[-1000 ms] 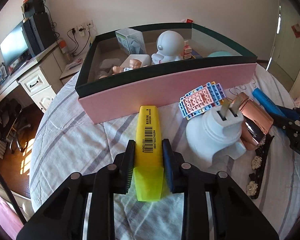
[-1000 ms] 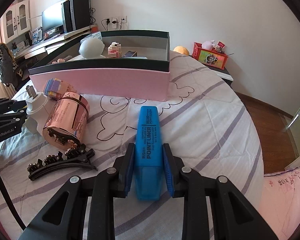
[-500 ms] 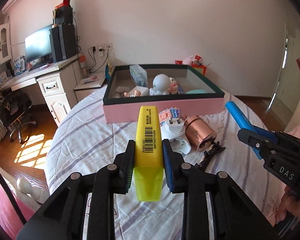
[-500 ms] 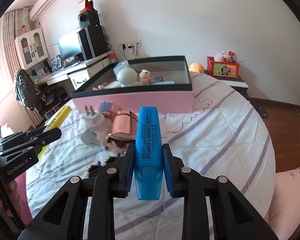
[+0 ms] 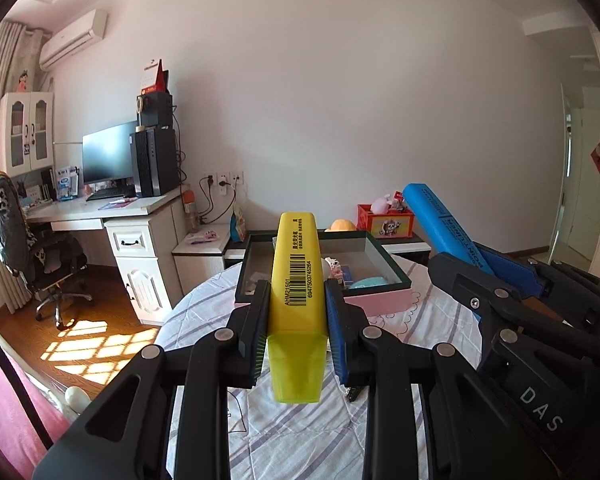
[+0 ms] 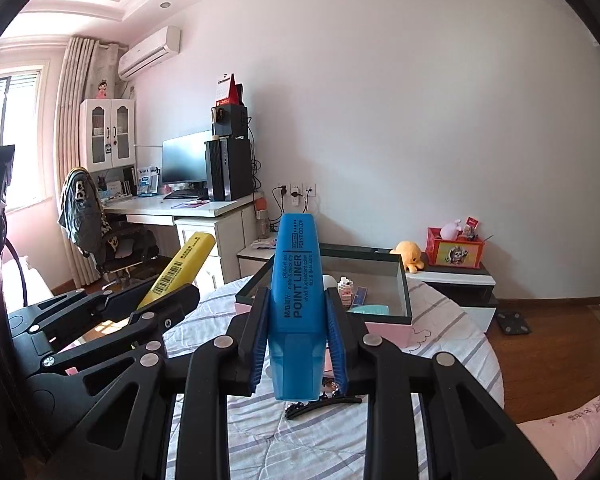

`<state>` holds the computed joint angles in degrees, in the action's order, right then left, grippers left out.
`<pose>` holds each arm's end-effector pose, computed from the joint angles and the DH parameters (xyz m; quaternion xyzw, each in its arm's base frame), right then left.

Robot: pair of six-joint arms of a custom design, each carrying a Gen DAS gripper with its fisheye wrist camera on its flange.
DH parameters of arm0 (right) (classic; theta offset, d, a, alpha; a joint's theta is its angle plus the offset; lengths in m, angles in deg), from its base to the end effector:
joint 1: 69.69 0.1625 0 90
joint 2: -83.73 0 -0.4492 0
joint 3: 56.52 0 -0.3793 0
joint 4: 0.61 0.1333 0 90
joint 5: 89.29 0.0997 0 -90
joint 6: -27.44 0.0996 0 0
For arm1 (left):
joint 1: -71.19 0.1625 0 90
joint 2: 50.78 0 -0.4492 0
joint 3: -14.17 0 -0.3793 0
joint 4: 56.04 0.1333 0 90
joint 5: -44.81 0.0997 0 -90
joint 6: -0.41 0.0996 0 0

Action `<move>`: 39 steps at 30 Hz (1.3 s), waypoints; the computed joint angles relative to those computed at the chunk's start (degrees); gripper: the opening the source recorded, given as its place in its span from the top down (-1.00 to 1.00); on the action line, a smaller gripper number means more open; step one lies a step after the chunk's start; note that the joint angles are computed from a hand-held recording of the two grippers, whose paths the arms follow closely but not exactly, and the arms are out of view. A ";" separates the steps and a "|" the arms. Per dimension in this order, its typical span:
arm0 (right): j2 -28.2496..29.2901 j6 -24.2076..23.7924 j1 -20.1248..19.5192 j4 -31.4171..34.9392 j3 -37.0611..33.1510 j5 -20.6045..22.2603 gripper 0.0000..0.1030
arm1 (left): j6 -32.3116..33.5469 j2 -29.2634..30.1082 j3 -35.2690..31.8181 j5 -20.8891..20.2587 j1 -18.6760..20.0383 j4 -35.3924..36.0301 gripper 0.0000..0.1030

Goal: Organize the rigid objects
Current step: 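Lift both highlighters and lower them into the pink box, then open both tools to release the highlighters in the pink box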

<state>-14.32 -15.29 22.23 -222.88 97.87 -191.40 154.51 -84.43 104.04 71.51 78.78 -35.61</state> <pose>0.1213 -0.2621 0.3646 0.2378 -0.7499 0.5444 0.2912 -0.4644 -0.2861 0.0296 0.3465 0.7736 -0.4804 0.2250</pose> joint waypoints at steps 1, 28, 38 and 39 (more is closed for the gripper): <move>0.24 -0.14 0.99 -0.14 -0.18 -1.17 0.47 | -0.18 -0.11 0.19 -0.47 -0.40 0.00 0.49; 14.63 -1.14 -9.94 21.82 -25.13 -0.60 0.47 | 19.48 17.09 -35.63 12.08 22.47 13.33 0.48; 24.04 0.11 -13.16 29.66 -35.76 -4.54 0.47 | 18.88 36.32 -71.76 14.31 29.31 36.52 0.47; 24.38 0.29 -13.19 29.33 -36.05 -4.76 0.46 | 18.76 36.07 -71.04 13.94 29.44 35.51 0.46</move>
<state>10.07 -15.00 9.04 -193.55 61.81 -196.16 173.27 -48.36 33.00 85.45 108.22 -0.10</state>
